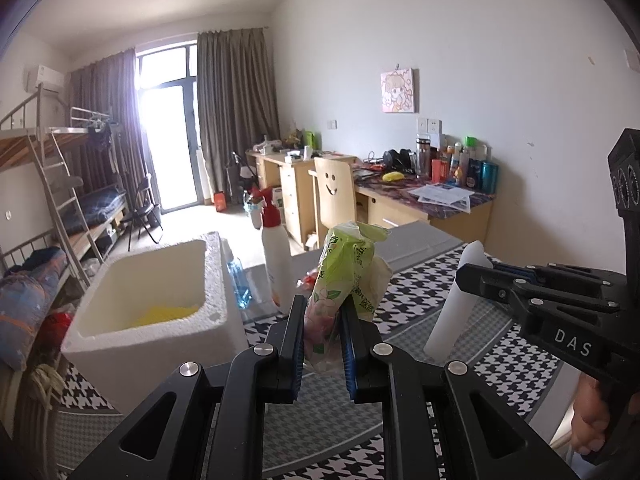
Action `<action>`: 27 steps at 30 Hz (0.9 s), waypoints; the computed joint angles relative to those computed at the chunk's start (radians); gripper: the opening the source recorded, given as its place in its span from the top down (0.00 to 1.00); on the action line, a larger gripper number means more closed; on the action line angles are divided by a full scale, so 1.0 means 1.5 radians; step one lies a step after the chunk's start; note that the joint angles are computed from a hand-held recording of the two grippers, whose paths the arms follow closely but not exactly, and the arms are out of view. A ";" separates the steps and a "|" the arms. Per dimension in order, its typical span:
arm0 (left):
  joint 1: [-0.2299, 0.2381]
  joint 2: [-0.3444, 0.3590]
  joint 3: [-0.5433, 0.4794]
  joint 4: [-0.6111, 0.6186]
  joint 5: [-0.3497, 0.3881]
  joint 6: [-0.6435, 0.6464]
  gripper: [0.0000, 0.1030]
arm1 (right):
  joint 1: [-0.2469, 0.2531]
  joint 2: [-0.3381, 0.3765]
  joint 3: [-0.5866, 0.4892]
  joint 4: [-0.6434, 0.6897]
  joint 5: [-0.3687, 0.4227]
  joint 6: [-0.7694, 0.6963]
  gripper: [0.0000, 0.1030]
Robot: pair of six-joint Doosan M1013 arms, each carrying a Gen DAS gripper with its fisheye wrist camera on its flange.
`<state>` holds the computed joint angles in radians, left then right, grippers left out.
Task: Organize soft objects
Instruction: 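Carry the green packet with the left gripper over the foam box while the right carries the tube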
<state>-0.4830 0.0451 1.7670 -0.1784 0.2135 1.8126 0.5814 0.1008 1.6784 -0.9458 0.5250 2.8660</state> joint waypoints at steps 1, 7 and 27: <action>0.001 0.000 -0.002 -0.014 0.002 0.014 0.83 | 0.001 0.001 -0.002 -0.008 0.001 0.004 0.88; 0.005 -0.001 -0.013 0.014 0.000 -0.015 0.83 | 0.001 0.006 -0.015 -0.010 -0.011 -0.009 0.88; 0.012 0.004 -0.042 0.239 -0.014 -0.246 0.83 | -0.001 0.024 -0.055 -0.030 -0.035 -0.032 0.88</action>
<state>-0.4648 0.0518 1.7035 0.1806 0.1920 1.4433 0.5803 0.1365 1.5965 -0.9910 0.4729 2.8174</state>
